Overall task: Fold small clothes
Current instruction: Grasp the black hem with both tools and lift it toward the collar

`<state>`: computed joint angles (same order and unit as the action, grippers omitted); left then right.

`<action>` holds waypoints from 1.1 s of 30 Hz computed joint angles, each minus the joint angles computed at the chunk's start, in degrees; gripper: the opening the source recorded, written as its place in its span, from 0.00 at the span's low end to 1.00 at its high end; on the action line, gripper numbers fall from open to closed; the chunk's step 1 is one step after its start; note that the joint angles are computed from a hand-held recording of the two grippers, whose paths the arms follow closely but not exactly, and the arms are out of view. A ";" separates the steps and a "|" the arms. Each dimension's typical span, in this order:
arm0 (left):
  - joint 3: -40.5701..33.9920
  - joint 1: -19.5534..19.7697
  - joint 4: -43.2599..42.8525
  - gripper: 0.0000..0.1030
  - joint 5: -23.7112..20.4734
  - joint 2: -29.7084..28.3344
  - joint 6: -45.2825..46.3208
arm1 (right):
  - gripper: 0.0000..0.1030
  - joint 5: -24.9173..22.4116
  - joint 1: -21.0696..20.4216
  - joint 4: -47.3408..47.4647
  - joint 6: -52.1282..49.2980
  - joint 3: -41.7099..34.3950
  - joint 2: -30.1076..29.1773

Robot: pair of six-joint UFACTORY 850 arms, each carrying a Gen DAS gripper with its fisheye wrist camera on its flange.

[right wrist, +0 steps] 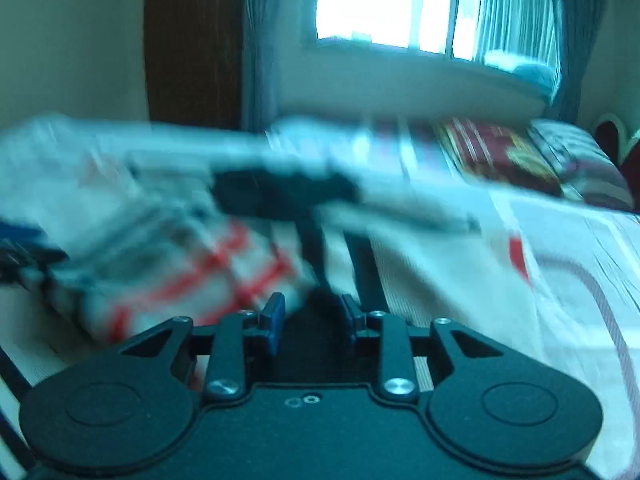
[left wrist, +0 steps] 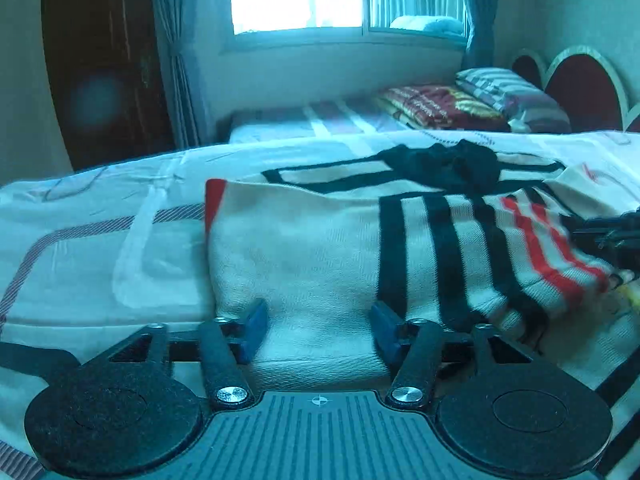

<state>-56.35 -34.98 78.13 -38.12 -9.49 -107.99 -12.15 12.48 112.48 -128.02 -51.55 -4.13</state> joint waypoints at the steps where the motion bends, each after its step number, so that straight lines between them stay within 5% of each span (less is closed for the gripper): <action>1: -0.63 0.23 -2.26 0.59 0.22 0.11 1.99 | 0.29 0.56 0.07 -0.83 1.12 -0.10 0.20; 7: 3.01 -4.38 -3.49 0.59 -5.97 5.68 0.32 | 0.32 -2.39 -4.33 -15.33 17.57 2.71 6.92; 13: 12.30 -13.09 -13.55 0.59 -7.74 15.69 -1.97 | 0.33 -14.85 -17.01 -37.43 44.09 7.52 15.48; 17: 17.71 -20.59 -19.20 0.59 -9.11 22.51 -5.43 | 0.37 -19.04 -23.85 -47.87 46.62 13.75 24.13; 21: 22.71 -26.47 -19.24 0.35 -4.21 28.67 -17.26 | 0.36 -32.18 -34.84 -52.91 50.43 18.27 30.00; 28: 29.28 -33.06 -2.46 0.34 5.98 31.99 -49.91 | 0.38 -50.64 -50.65 -58.17 59.45 22.41 30.50; 33: 32.08 -34.20 12.26 0.34 4.45 31.13 -70.82 | 0.39 -56.96 -53.07 -57.61 59.62 23.15 29.26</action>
